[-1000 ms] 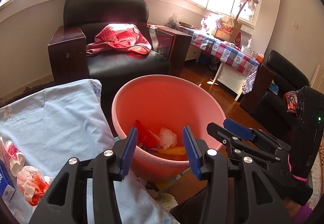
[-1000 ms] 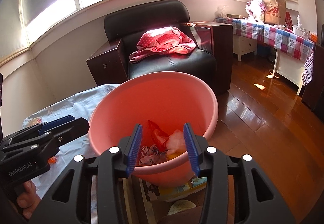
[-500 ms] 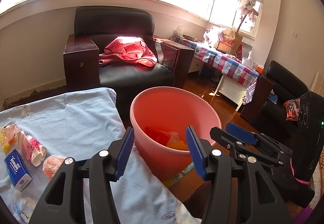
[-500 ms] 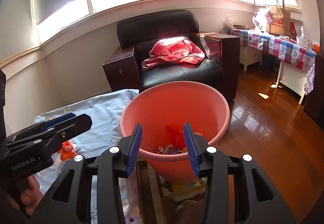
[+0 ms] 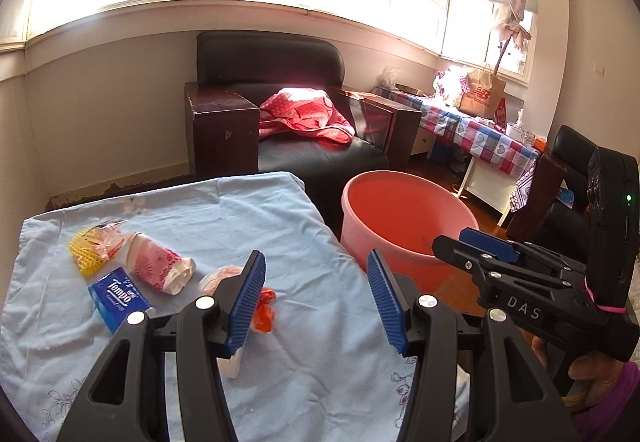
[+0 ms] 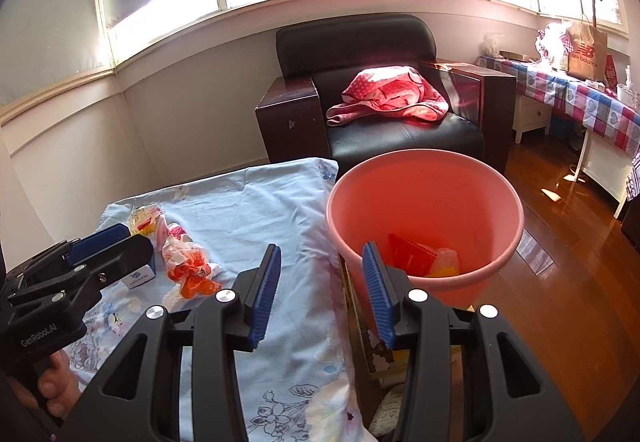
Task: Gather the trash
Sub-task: 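Move both open tools back over the remaining trash on the table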
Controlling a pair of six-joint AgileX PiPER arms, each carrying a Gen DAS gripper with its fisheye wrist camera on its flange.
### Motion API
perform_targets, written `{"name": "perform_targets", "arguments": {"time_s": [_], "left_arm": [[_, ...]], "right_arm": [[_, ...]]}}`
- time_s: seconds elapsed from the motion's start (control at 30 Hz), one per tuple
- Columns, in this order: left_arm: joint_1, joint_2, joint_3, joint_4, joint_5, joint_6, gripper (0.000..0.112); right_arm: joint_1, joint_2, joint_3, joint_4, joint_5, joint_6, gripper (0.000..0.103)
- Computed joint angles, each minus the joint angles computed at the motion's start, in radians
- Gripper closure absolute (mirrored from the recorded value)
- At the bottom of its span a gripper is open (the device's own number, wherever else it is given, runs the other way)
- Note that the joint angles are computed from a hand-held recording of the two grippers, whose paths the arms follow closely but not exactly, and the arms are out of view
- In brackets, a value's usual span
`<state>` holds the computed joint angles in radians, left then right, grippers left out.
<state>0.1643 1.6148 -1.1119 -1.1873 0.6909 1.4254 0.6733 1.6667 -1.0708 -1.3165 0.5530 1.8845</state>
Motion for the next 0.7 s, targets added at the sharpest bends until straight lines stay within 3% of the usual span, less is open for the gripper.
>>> {"name": "perform_targets", "arguments": {"time_s": [0.33,0.53,0.7], "left_arm": [[0.187,0.035,0.030,-0.001,0.024,0.081,0.060],[0.235,0.090,-0.014,0.035,0.004,0.040,0.060],[0.248,0.149,-0.080,0.081,-0.016,-0.029,0.060]], "right_arm": [[0.020,0.106,-0.127,0.158,-0.095,-0.176,0.060],[0.009,0.186,-0.233,0.329,-0.167,-0.380,0.060],[-0.005,0.266,-0.356,0.578,-0.197,-0.661,0.060]]}}
